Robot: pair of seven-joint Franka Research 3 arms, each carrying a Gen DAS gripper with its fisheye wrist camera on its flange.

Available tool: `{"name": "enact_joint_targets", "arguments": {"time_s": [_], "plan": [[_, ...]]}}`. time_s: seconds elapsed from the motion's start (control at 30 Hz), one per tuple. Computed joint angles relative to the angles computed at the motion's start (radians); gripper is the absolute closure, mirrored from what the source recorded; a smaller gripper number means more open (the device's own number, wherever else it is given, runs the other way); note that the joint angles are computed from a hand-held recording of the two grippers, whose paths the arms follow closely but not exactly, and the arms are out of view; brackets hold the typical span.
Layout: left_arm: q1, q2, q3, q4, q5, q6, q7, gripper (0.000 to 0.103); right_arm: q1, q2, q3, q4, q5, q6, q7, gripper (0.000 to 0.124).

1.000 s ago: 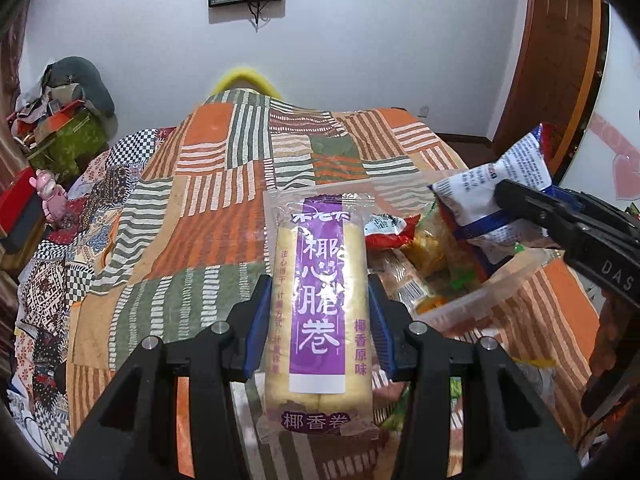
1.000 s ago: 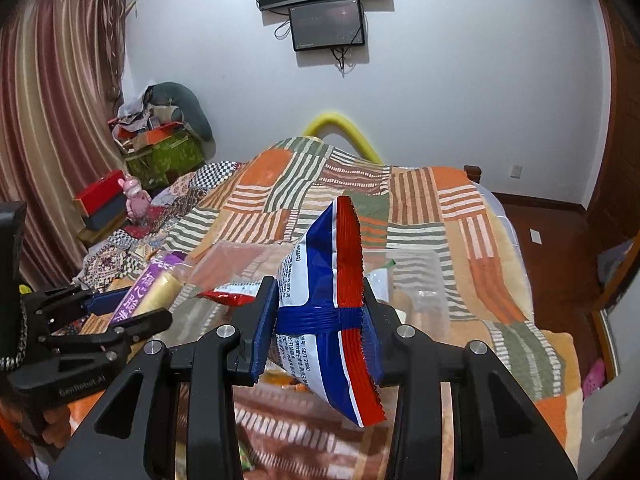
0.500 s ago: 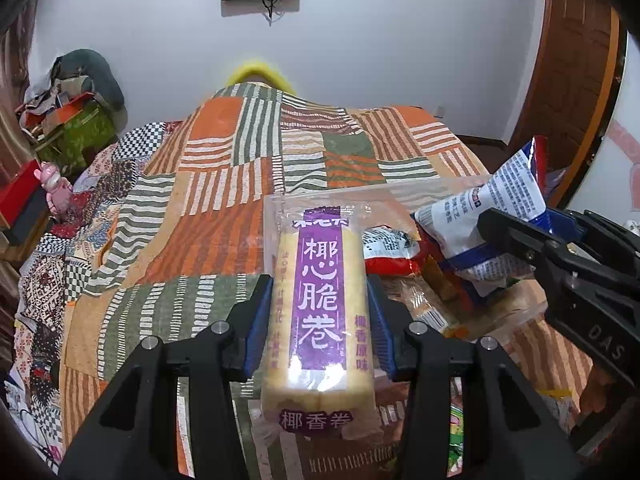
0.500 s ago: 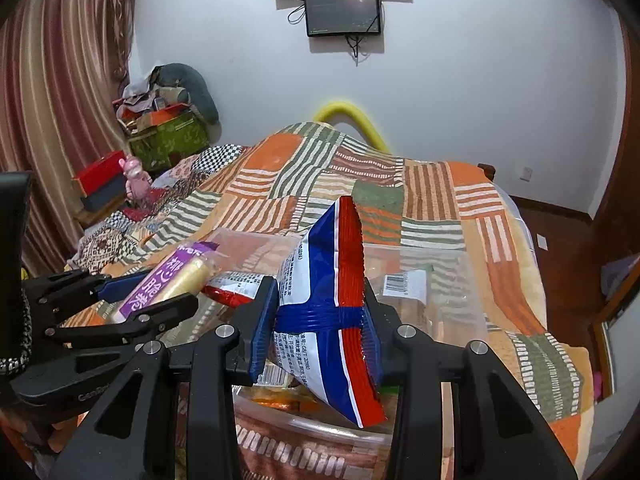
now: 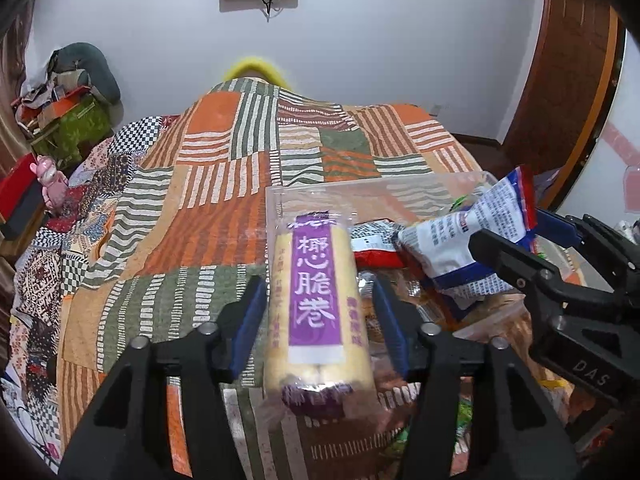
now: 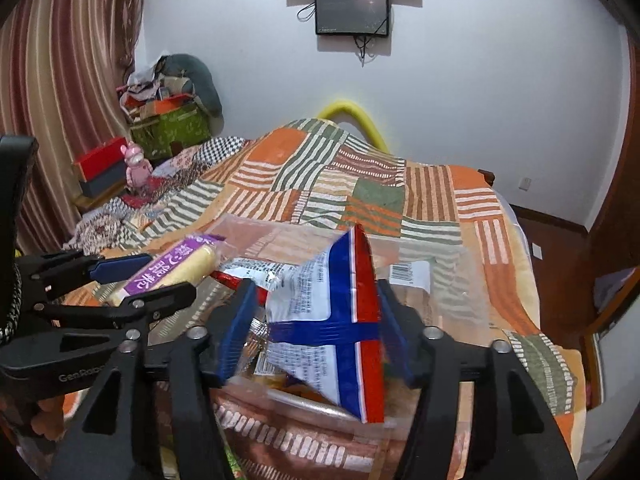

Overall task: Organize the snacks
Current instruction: 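Carry the coconut roll and blue-white-red bag toward the clear box with both tools, then open both tools to drop the roll and bag into the clear box, then grasp the green jelly cup with the left tool while the right tool grasps the white-and-yellow bag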

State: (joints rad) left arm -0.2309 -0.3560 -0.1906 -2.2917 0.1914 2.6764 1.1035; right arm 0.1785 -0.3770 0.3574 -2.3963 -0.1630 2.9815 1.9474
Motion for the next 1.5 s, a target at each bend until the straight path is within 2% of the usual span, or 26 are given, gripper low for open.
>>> {"name": "enact_joint_targets", "arguments": {"time_s": [0.17, 0.37, 0.53, 0.67, 0.8, 0.97, 1.17, 1.37, 1.5], "plan": [[-0.014, -0.047, 0.008, -0.021, -0.008, 0.000, 0.019, 0.040, 0.001, -0.030, -0.003, -0.016, 0.017, 0.006, 0.008, 0.052], [-0.025, -0.118, 0.006, -0.052, -0.006, -0.002, 0.045, 0.035, 0.007, -0.083, -0.009, -0.044, 0.052, 0.004, 0.006, 0.044], [-0.039, -0.185, 0.001, -0.089, 0.004, -0.013, 0.054, 0.033, 0.025, -0.142, -0.023, -0.080, 0.089, -0.007, -0.020, 0.042], [-0.077, -0.230, 0.013, -0.122, -0.017, -0.034, 0.084, 0.032, 0.039, -0.196, -0.028, -0.118, 0.112, -0.032, -0.043, 0.042], [-0.102, -0.287, -0.001, -0.164, -0.020, -0.070, 0.098, 0.032, 0.068, -0.248, -0.045, -0.164, 0.147, -0.057, -0.068, 0.042], [-0.145, -0.331, 0.003, -0.210, -0.053, -0.112, 0.104, 0.031, 0.107, -0.314, -0.065, -0.233, 0.199, -0.107, -0.079, 0.041], [-0.185, -0.375, 0.000, -0.266, -0.098, -0.162, 0.085, 0.031, 0.104, -0.374, -0.050, -0.300, 0.215, -0.176, -0.055, 0.041], [-0.216, -0.420, -0.009, -0.306, -0.121, -0.196, 0.065, 0.031, 0.148, -0.395, -0.086, -0.345, 0.248, -0.233, -0.064, 0.041], [-0.223, -0.427, -0.015, -0.318, -0.127, -0.212, 0.038, 0.031, 0.158, -0.388, -0.088, -0.353, 0.246, -0.276, -0.080, 0.041]]}}
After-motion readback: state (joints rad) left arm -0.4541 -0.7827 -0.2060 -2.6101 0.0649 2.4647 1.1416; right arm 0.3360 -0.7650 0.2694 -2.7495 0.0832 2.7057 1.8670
